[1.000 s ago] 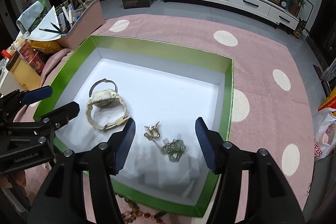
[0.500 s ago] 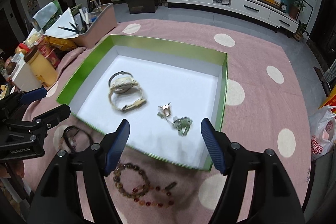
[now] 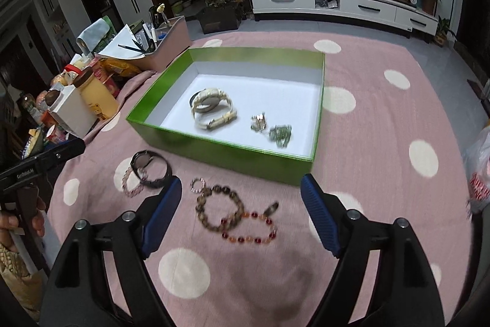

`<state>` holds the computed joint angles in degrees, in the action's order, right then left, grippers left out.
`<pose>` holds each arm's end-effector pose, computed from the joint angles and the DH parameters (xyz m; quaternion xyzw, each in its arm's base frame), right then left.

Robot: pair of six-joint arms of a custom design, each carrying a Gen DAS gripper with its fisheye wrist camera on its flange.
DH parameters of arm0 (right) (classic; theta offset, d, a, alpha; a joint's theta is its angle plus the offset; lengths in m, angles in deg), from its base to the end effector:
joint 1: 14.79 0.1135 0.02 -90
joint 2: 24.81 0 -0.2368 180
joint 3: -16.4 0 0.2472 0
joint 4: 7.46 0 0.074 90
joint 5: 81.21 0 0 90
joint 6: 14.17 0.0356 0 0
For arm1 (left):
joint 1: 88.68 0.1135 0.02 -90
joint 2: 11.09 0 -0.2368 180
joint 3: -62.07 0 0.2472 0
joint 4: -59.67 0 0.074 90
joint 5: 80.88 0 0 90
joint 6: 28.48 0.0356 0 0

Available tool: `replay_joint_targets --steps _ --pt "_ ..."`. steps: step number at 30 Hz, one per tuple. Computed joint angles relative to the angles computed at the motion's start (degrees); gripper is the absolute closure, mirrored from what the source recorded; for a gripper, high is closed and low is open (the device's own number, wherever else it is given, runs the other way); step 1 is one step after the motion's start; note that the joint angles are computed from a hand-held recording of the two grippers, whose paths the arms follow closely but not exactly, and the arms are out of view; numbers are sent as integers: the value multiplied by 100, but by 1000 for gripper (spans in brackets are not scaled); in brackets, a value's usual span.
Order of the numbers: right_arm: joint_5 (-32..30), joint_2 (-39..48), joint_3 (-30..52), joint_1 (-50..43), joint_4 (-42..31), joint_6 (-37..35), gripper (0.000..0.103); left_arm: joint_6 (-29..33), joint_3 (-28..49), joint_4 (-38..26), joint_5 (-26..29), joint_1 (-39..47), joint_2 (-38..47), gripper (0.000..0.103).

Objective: Organize jewelry
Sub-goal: 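Withdraw both open tools from the box back toward the remaining jewelry, then grasp the pink bead bracelet with the left tool while the right tool grasps the red-orange bead bracelet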

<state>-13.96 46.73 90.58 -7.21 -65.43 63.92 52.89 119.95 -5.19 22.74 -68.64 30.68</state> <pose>0.2487 0.0470 0.2616 -0.2163 0.9124 0.1771 0.2990 0.1461 0.0444 0.2582 -0.1896 0.9107 -0.0757 0.3591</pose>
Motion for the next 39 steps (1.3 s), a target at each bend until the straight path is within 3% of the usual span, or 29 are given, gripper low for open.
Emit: replay_joint_targets --steps 3,7,10,13,21,27,32,37,39 --pt "-166 -266 -405 -213 60 -10 22 131 -478 -97 479 431 -610 2" --pt "-415 -521 -848 -632 41 -97 22 386 -1085 -295 698 334 -1447 2" --pt "-609 -583 -1068 -980 -54 -320 22 543 -1302 -596 523 -110 -1705 2" --pt "-711 -640 -1257 -1188 -84 -552 22 388 -1283 -793 95 -446 -1339 2" --pt "-779 -621 -1679 -1159 298 -384 22 -655 -1795 -451 -118 -216 -1809 2" --pt "-786 -651 -1830 -1095 530 -368 23 -629 -1858 -196 -635 -380 -1492 4" --pt "-809 -551 -1889 -1056 730 -272 23 -659 -1832 246 -850 -564 -1001 23" --pt "-785 -498 -1912 -949 876 -232 28 -647 -1770 816 -1032 -725 -355 34" --pt "-764 -429 -1886 -906 929 -202 31 -652 -1723 999 -1170 -821 -91 48"
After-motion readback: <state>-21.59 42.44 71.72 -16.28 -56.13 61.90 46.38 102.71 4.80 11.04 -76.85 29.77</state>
